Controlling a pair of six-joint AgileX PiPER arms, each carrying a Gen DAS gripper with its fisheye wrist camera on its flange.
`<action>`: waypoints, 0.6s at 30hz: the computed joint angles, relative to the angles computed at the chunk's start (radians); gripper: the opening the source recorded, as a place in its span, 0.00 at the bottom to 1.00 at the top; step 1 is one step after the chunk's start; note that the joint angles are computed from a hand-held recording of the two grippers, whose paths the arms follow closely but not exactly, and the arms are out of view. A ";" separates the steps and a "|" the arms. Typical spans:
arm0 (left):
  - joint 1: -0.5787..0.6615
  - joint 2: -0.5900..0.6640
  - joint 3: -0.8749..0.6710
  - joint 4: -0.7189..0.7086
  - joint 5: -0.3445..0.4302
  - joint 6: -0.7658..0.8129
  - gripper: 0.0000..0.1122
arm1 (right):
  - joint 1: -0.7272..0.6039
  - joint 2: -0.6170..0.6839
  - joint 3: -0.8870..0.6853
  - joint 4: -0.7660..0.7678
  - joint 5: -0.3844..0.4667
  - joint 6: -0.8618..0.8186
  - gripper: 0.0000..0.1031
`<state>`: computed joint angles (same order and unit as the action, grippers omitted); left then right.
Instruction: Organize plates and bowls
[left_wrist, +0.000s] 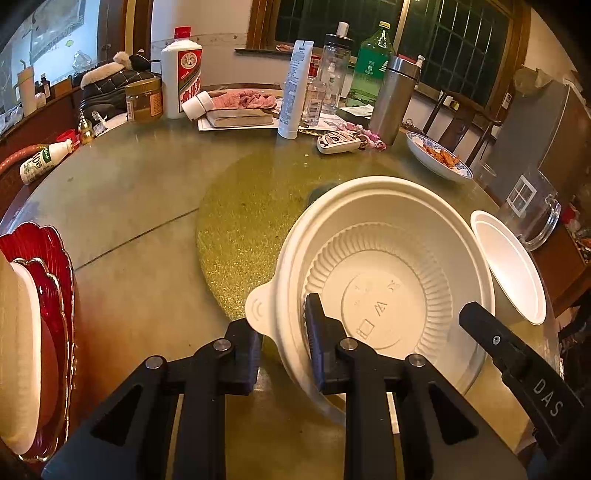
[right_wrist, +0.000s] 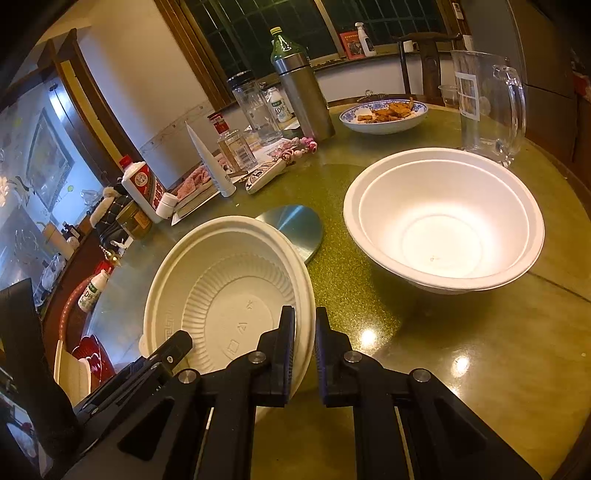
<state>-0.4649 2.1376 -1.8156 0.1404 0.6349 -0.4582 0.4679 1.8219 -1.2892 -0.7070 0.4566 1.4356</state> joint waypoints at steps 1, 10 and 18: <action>0.000 0.000 0.001 0.000 -0.001 -0.001 0.18 | 0.000 0.001 0.000 -0.004 0.000 0.002 0.09; 0.001 -0.006 0.016 -0.003 -0.020 0.005 0.18 | 0.001 -0.008 0.011 -0.032 -0.009 0.034 0.09; -0.003 -0.033 0.059 0.013 -0.065 -0.012 0.18 | 0.019 -0.034 0.038 -0.120 -0.007 0.125 0.09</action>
<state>-0.4681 2.1050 -1.7561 0.1537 0.5700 -0.4703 0.4874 1.7883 -1.2513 -0.8270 0.4497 1.5608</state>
